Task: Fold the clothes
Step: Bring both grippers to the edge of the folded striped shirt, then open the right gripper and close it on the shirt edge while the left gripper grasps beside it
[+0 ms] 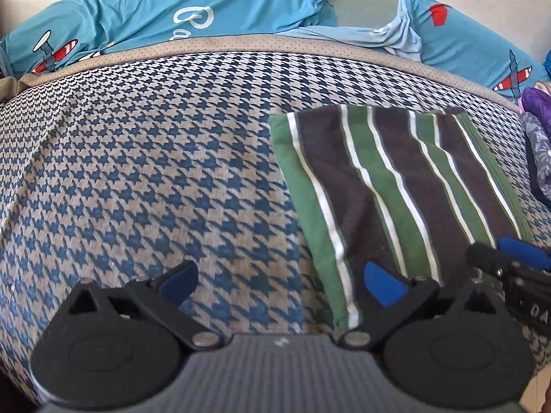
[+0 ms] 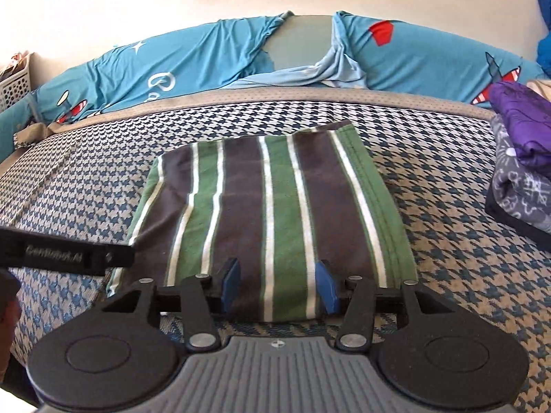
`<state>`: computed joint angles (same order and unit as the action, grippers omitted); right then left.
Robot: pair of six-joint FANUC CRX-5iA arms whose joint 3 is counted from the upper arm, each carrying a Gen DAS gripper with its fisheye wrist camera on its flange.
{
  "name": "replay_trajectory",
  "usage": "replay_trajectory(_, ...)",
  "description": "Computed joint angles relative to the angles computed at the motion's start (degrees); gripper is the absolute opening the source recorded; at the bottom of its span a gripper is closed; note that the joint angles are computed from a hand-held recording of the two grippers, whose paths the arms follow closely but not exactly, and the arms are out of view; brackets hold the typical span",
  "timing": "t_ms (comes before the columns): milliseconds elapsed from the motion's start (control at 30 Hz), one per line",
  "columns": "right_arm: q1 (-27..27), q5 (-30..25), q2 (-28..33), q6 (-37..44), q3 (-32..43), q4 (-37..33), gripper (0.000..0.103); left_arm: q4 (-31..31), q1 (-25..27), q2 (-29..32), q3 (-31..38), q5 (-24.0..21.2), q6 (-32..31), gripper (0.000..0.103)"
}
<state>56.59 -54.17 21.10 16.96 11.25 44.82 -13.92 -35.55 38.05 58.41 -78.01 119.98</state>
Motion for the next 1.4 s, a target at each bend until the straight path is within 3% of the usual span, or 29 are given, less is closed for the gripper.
replay_trajectory(300,0.1,-2.3,0.3,1.1,1.1,-1.3,0.049,0.5,-1.4,1.0,0.4,-2.1,-2.6,0.103)
replay_trajectory(667,0.3,-3.5,0.3,1.4,1.5,-1.1,0.050,-2.1,-2.8,-0.6,-2.2,-0.5,-3.8,0.103)
replay_trajectory(767,0.3,-4.0,0.1,1.3,1.4,-0.8,0.057,-3.0,-3.4,-1.7,-3.8,0.3,-3.2,0.103)
replay_trajectory(1167,-2.3,-1.5,-5.6,-1.4,-3.3,0.3,0.067,-0.9,-2.3,-4.9,-10.0,6.0,-5.5,0.103)
replay_trajectory(1300,-4.0,-2.2,-5.9,-1.0,-2.8,-1.6,0.067,3.8,-0.1,-6.4,-12.9,9.0,-6.8,0.103)
replay_trajectory(1400,-5.2,-1.0,-5.9,0.4,-2.5,-3.1,0.067,10.9,2.8,-8.9,-18.5,15.3,-7.3,0.103)
